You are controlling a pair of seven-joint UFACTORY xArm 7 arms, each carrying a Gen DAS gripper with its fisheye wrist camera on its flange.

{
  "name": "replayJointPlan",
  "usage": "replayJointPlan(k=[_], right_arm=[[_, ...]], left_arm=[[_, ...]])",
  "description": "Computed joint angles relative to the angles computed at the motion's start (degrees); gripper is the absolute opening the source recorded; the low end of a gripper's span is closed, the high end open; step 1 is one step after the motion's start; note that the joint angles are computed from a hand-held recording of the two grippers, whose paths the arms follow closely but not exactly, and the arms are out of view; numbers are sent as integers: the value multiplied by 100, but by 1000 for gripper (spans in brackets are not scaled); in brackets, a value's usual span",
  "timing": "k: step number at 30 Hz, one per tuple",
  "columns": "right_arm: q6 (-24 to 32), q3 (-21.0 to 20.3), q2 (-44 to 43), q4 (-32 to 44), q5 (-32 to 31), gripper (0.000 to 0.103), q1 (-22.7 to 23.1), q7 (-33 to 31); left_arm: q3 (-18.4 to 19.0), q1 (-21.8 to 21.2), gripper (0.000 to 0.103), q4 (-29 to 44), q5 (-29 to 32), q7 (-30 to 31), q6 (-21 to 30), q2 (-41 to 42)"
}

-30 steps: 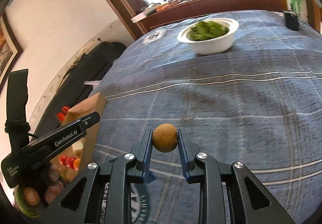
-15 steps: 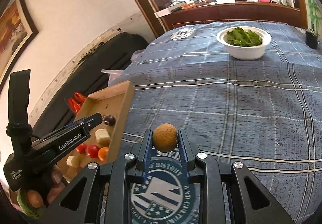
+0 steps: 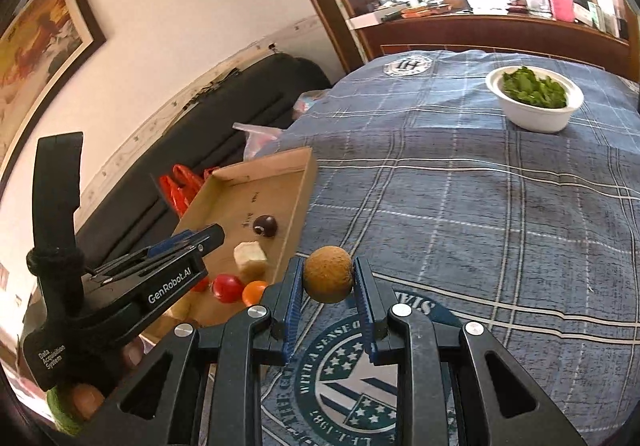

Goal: Organize fruits
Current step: 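Carry jujube and brown fruit into the tray and open both tools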

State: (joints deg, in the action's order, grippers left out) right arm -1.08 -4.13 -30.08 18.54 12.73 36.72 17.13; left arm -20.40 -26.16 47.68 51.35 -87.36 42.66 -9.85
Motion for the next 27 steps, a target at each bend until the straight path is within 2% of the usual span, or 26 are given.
replayJointPlan(k=[16, 27], right_arm=[[-164, -506, 589, 368, 186, 25, 908, -368], [-186, -666, 953, 692, 412, 25, 1258, -667]], left_arm=[[19, 294, 29, -502, -229, 72, -78, -395], [30, 516, 29, -753, -410, 197, -249, -627]])
